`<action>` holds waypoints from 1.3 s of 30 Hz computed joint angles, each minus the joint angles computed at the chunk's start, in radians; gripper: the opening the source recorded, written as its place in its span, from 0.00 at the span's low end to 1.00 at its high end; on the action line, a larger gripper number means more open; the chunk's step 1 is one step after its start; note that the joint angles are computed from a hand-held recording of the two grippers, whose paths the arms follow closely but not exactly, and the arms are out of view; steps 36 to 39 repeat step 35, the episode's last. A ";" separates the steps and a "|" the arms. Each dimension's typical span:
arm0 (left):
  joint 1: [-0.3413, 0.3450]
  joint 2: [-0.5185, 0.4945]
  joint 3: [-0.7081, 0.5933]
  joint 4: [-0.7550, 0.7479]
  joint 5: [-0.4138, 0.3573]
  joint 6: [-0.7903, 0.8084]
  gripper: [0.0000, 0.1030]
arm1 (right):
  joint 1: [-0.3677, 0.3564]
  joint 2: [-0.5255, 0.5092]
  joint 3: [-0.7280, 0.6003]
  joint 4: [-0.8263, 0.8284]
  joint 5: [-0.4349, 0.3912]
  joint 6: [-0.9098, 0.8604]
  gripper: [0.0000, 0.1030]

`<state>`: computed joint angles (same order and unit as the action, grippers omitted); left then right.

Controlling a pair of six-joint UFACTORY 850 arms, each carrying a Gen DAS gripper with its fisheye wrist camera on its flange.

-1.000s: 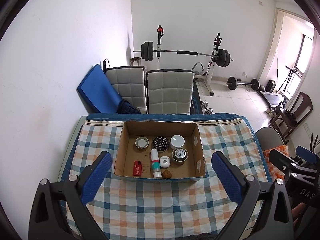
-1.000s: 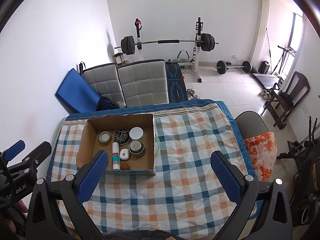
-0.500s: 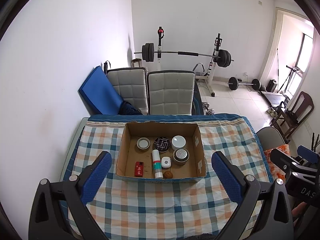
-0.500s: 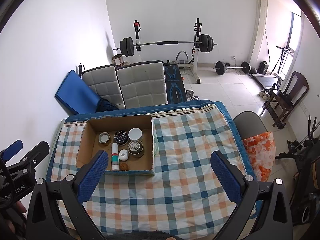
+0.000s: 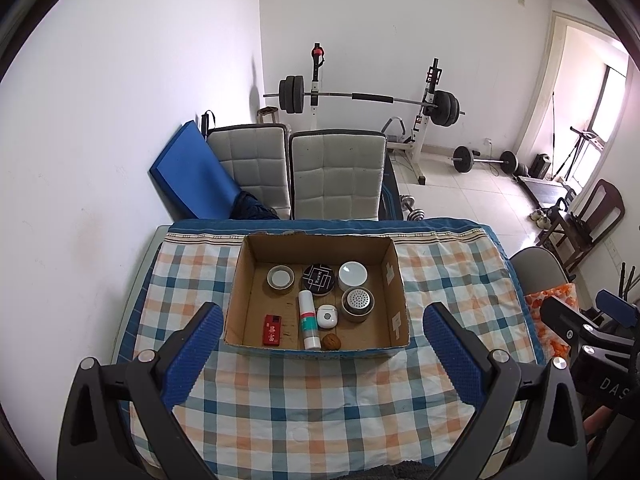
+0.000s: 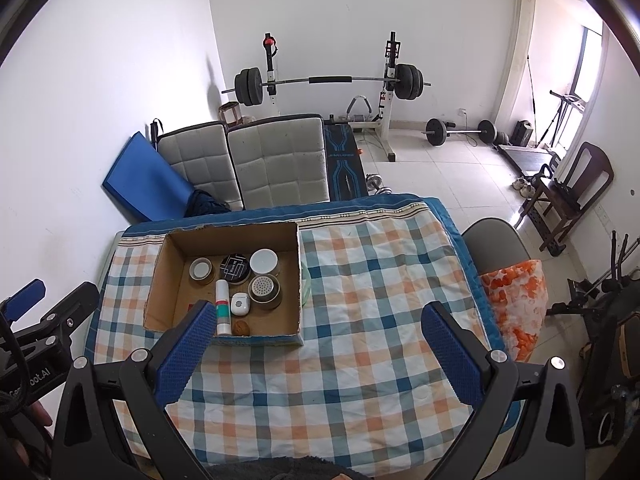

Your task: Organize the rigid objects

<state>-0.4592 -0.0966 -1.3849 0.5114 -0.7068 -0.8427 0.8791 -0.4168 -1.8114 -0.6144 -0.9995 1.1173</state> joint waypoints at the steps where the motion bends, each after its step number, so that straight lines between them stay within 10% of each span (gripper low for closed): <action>1: 0.000 -0.001 -0.001 0.000 0.002 0.002 0.99 | 0.001 -0.001 0.000 -0.006 -0.001 0.003 1.00; 39: 0.001 0.002 -0.023 0.011 0.001 0.009 0.99 | 0.027 0.003 -0.003 -0.128 -0.048 0.061 1.00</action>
